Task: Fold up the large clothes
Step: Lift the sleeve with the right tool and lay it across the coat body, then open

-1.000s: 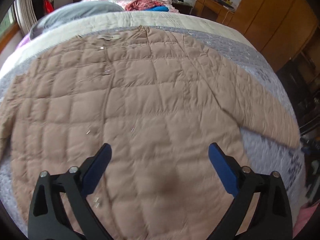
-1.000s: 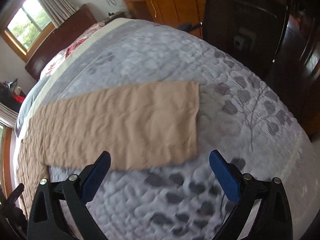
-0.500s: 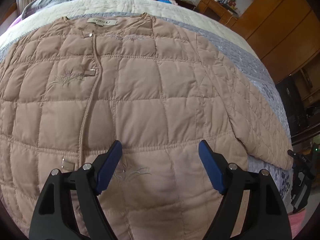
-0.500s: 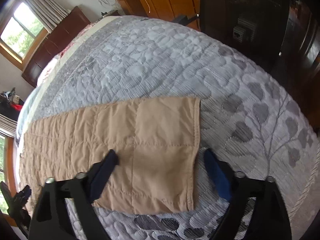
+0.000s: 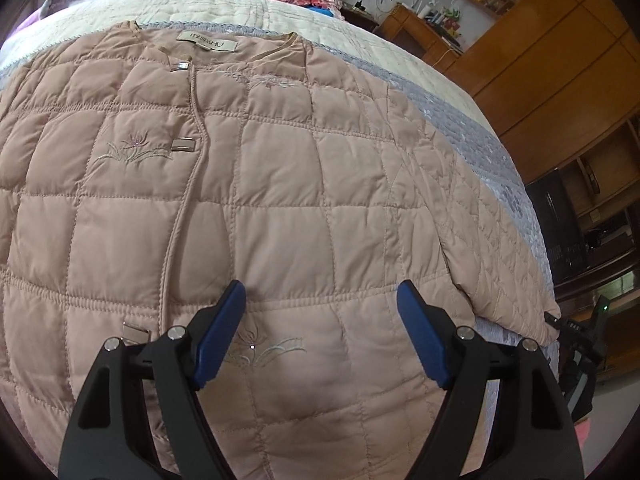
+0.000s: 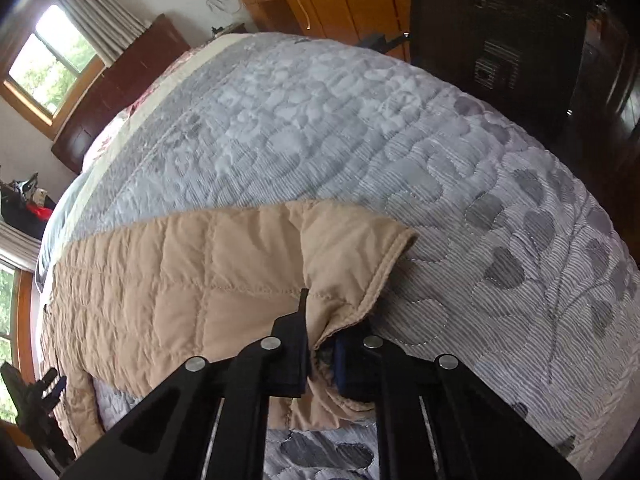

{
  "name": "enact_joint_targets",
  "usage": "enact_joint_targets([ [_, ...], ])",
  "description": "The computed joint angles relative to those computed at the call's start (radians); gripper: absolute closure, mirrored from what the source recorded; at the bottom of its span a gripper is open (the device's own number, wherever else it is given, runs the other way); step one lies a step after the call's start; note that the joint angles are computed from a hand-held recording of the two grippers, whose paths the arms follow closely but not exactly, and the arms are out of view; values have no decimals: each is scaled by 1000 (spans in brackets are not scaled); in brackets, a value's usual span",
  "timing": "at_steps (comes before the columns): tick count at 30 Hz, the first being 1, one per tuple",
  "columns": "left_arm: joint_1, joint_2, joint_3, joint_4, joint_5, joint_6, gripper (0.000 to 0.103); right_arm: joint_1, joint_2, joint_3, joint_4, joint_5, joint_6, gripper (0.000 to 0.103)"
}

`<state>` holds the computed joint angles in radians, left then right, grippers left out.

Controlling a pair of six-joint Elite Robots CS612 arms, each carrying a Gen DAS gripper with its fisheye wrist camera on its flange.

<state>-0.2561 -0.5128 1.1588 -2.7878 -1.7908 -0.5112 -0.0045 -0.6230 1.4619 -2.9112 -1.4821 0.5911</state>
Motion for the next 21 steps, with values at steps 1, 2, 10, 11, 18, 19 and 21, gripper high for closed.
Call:
enact_joint_targets([
  [1,1,0,-1,2,-3,0,26,2,-5,3,-4,-5,9,95],
  [2,3,0,-2,3,-9,-5,26,5,-14,13,-17,-10,19,95],
  [10,18,-27,32,-24,2,-40,26,71,-26,-37,-190,138,-63,96],
  [11,20,-30,38,-30,3,-41,26,88,-17,-69,-166,147,-95,96],
  [18,33,-48,73,-52,1,-30,26,178,103,-321,18,240,-215,96],
  [19,35,-49,78,-59,2,-31,26,187,112,-340,36,246,-224,96],
  [21,41,-50,85,-73,-2,-37,26,209,141,-397,86,232,-247,96],
])
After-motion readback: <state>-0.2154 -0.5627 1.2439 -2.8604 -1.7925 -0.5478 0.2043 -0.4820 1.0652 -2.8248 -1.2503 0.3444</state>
